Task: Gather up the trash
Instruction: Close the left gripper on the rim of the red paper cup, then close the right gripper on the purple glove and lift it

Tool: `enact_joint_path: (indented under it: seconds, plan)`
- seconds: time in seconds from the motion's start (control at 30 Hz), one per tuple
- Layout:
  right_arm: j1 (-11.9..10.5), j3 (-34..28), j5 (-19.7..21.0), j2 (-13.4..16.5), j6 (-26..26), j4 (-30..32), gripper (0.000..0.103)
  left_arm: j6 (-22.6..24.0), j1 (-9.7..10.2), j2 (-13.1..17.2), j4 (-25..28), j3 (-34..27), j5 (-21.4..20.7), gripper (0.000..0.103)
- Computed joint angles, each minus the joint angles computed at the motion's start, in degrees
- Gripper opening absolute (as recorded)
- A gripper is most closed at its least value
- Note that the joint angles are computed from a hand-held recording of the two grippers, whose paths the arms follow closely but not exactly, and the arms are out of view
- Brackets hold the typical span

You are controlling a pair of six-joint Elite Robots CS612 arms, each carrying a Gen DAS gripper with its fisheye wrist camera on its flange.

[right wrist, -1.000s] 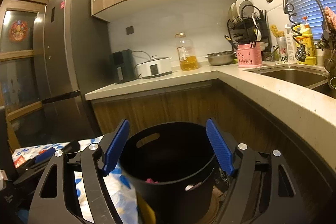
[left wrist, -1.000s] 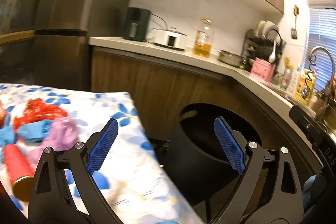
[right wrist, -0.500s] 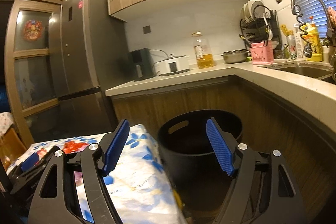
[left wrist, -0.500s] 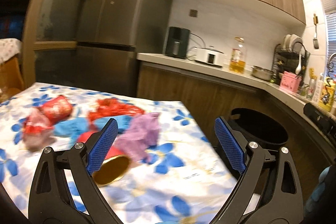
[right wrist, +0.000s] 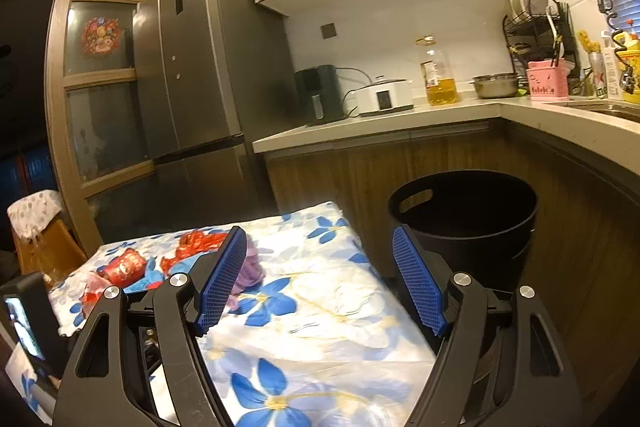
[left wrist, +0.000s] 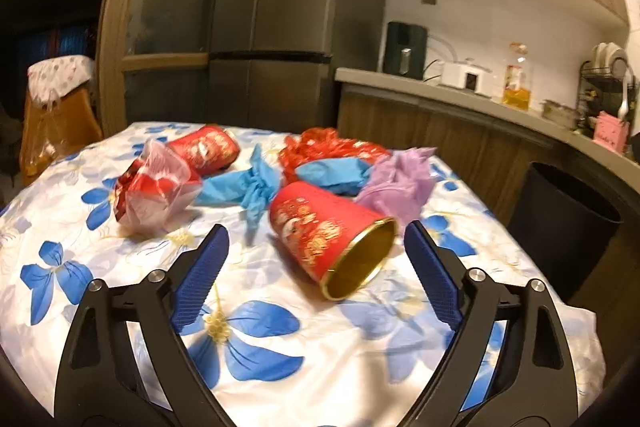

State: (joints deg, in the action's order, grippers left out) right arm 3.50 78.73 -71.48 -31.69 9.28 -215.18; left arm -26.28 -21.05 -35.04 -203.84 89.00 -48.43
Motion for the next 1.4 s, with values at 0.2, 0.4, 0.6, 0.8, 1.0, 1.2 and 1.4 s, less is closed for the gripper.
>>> enact_joint_path:
  seconds: [0.2,0.4,0.6,0.8,1.0,1.2,1.4]
  plan:
    - [1.3,-2.5,1.3,1.4,-1.1,2.8,0.074,-4.2,1.22,-0.2,8.0,-1.4,-3.3,0.056]
    - [2.4,-4.9,2.4,2.8,-3.7,6.7,0.073,-9.3,2.94,-0.7,10.3,-0.9,-10.1,0.003]
    - [3.3,-7.5,4.4,4.2,-6.1,11.9,0.066,-7.5,2.83,-1.6,2.5,2.2,-9.2,0.003]
    - [4.9,-11.7,6.1,6.4,-8.0,16.9,0.062,-9.0,3.32,-3.7,-2.7,6.1,-6.3,0.003]
    - [6.1,-15.1,6.1,7.5,-10.4,23.2,0.053,-9.7,4.12,-4.4,-4.2,7.2,-4.7,0.003]
    - [6.5,-16.6,5.7,7.8,-12.6,29.7,0.026,-10.5,4.61,-4.6,-3.8,7.4,-5.3,0.003]
    - [6.3,-15.0,8.8,7.1,-14.8,26.6,0.002,-10.3,4.54,-5.1,-4.0,7.8,-4.5,0.003]
